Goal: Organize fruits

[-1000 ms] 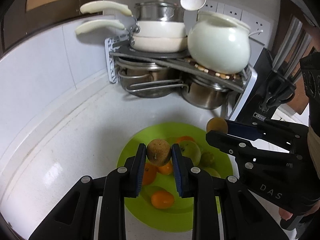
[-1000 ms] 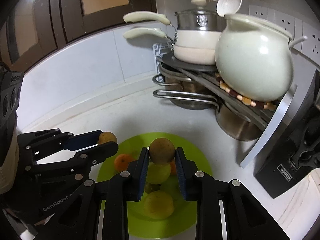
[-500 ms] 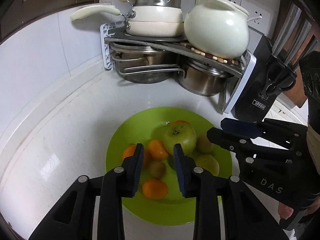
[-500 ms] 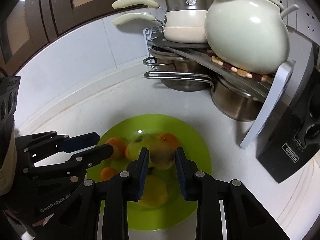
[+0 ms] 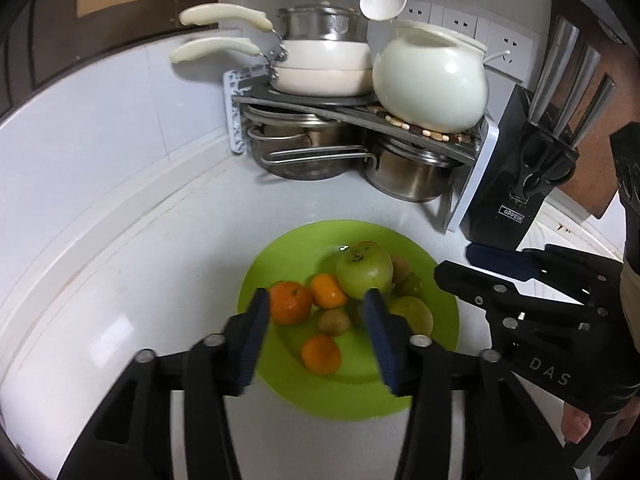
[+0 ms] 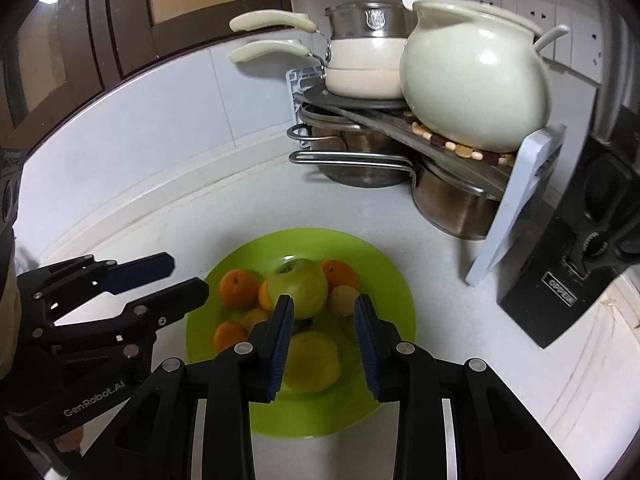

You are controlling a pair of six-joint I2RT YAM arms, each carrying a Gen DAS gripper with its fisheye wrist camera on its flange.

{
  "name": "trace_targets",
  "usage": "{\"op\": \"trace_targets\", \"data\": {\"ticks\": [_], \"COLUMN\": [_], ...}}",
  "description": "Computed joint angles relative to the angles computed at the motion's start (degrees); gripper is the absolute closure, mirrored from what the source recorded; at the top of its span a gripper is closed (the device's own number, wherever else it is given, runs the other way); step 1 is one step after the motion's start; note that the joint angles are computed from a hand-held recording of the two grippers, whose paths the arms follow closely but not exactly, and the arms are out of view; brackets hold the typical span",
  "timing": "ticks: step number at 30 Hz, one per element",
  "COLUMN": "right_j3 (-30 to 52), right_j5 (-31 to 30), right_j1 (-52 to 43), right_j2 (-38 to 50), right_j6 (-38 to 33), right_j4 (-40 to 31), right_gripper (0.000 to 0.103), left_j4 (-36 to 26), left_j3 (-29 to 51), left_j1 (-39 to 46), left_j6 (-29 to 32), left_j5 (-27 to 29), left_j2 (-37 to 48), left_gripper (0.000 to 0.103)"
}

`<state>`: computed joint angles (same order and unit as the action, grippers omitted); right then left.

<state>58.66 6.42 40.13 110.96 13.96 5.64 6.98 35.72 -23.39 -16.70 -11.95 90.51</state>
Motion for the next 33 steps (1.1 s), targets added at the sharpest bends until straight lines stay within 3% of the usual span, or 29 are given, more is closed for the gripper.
{"op": "trace_targets", "data": {"ticks": [10,14,20,23,26,30,33], "right_j3": [-11.8,-16.6,-24.4,-28.1,-31.5,-34.8,-35.5], "right_j5": [12.2,17.6,23.2,25.5,27.2,31.1,36.3], "right_j1": [8.1,12.0,17.9,21.0,24.5,30.9,37.6], "right_j2": [-10.6,-15.1,-24.0,-29.3,-35.8,-44.7,-49.6], "right_j6": [8.6,12.0,15.8,17.6,20.0,24.7,30.2], "right_j4": [2.3,1.9,1.1,-0.5,-4.1,-11.4,-18.8], "right_gripper": [0.034,0.032,0.026,0.023,0.02,0.019,0.017], "left_j4": [-2.8,-6.1,-16.2,-25.5,-38.6,-61.2,-76.0], "left_j3": [-10.6,-14.3,-17.3,-16.9,-14.0,-6.2,-0.3], "left_j1": [-3.6,-7.1,-20.5,-30.5,-44.0,-61.0,-70.9], "left_j6": [-0.8,-3.2,-13.6,-24.3,-41.1,-71.8,-92.2], "left_j5": [-7.2,-10.0,-22.3,-30.1,-39.7,-45.7,-45.1], "left_j2": [-16.8,-24.1,-34.7,-38.4,-36.0,-24.8,-15.7], "left_gripper": [0.023,0.015,0.008,0.002,0.0,0.0,0.0]}}
